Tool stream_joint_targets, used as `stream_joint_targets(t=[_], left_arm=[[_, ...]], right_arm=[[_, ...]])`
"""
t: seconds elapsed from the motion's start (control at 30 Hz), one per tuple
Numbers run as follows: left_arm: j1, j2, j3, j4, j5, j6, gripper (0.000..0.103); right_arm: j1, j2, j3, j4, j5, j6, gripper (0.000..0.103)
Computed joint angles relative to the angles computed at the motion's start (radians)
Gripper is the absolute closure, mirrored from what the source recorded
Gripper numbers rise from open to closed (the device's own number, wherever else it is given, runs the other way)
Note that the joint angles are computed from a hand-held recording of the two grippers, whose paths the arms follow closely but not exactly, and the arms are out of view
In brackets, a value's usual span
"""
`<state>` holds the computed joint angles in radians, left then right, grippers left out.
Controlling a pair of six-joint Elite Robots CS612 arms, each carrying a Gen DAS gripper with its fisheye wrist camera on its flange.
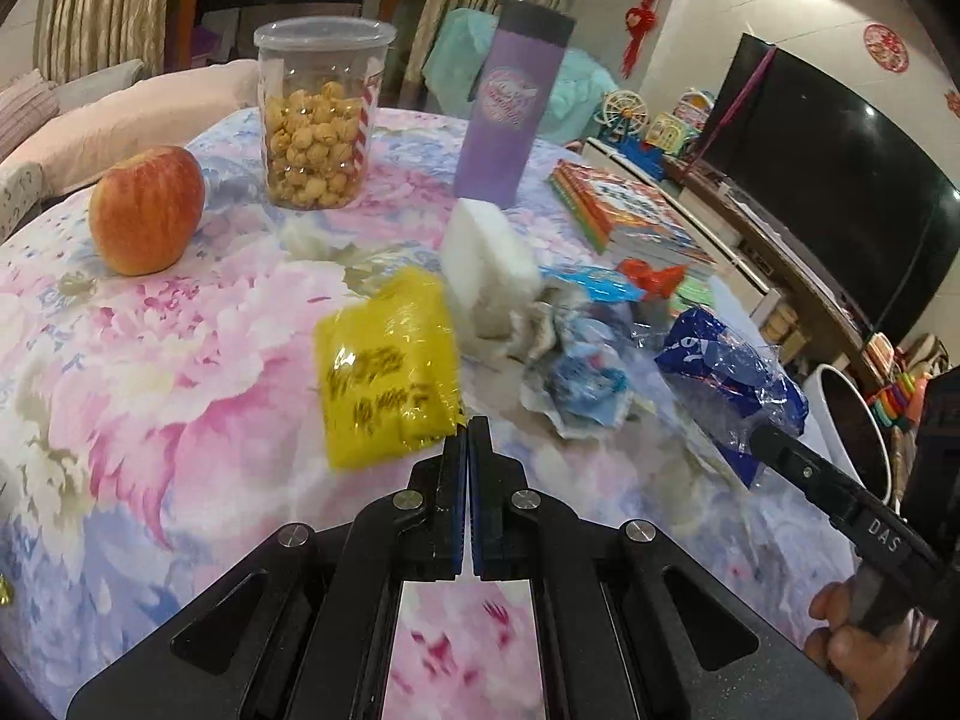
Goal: Collect trash
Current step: 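Carry the yellow bag and blue bag over the trash bin and lower them in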
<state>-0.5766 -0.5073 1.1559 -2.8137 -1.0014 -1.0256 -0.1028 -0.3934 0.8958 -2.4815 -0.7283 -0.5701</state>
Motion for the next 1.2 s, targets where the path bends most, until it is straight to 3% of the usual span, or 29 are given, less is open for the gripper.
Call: stream_joint_targets(t=[0.27,0.53,1.2], left_arm=[[-0.028,0.004,-0.015,-0.043,-0.026,0.058,0.103],[-0.047,0.048,-0.107,-0.046,-0.082,0.141,0.103],[-0.057,0.201,-0.443,0.099,-0.196,0.305,0.103]], right_arm=[[-0.027,-0.031,0.061,-0.041,0.034,0.021,0.066],[-0.051,-0.038,0.076,-0.091,0.030,0.065,0.066],[-0.107,-0.005,0.013,-0.166,-0.009,0.196,0.066]])
